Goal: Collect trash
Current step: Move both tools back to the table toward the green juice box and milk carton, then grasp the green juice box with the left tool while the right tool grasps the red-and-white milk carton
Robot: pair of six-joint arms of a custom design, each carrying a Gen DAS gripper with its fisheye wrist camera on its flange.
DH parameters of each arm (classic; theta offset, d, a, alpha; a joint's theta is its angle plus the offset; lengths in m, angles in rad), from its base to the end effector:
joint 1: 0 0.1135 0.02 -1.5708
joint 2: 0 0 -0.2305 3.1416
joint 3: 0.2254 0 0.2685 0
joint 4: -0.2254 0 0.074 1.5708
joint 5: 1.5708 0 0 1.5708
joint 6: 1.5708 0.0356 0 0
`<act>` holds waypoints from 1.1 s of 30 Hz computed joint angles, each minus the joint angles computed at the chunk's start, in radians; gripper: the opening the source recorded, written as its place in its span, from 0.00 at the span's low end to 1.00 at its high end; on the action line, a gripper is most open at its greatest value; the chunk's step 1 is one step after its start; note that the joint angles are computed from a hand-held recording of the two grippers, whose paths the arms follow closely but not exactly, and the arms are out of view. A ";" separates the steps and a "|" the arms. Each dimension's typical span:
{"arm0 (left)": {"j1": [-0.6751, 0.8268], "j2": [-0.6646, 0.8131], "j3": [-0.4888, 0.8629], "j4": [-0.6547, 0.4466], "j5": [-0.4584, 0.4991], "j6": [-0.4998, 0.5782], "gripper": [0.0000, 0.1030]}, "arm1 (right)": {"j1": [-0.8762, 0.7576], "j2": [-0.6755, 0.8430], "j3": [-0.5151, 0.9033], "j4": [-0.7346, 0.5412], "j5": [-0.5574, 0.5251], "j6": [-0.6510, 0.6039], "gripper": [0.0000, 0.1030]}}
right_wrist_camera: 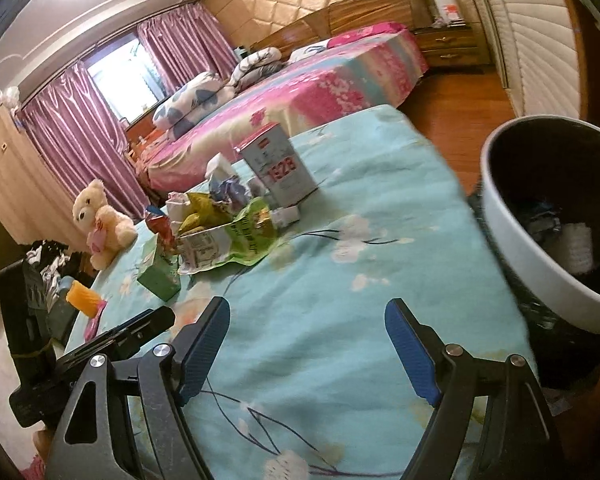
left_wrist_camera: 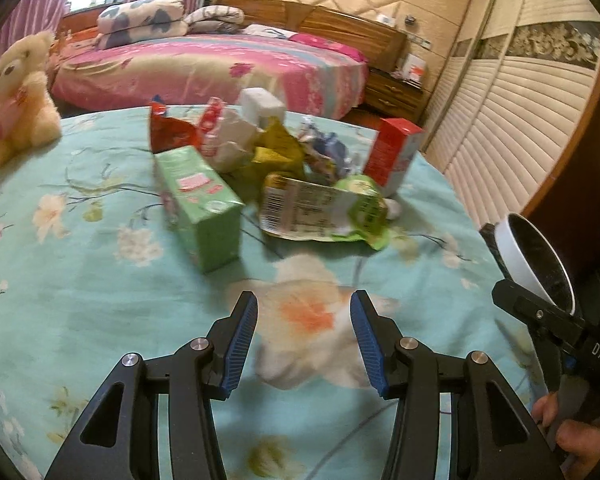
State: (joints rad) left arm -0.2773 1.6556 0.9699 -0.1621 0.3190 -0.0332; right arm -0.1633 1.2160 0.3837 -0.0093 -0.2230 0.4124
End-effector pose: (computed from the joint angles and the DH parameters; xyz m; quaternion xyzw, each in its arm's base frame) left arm 0.3349 -0.1069 0.1431 0.1682 0.9098 -0.2008 0.3220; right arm 0.2311 -0.0301 0.0954 0.2255 0.9015 0.1472 0.3387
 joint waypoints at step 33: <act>0.013 0.398 0.437 -0.085 -0.189 -0.122 0.60 | -0.006 0.765 0.665 0.043 -0.044 -0.214 0.82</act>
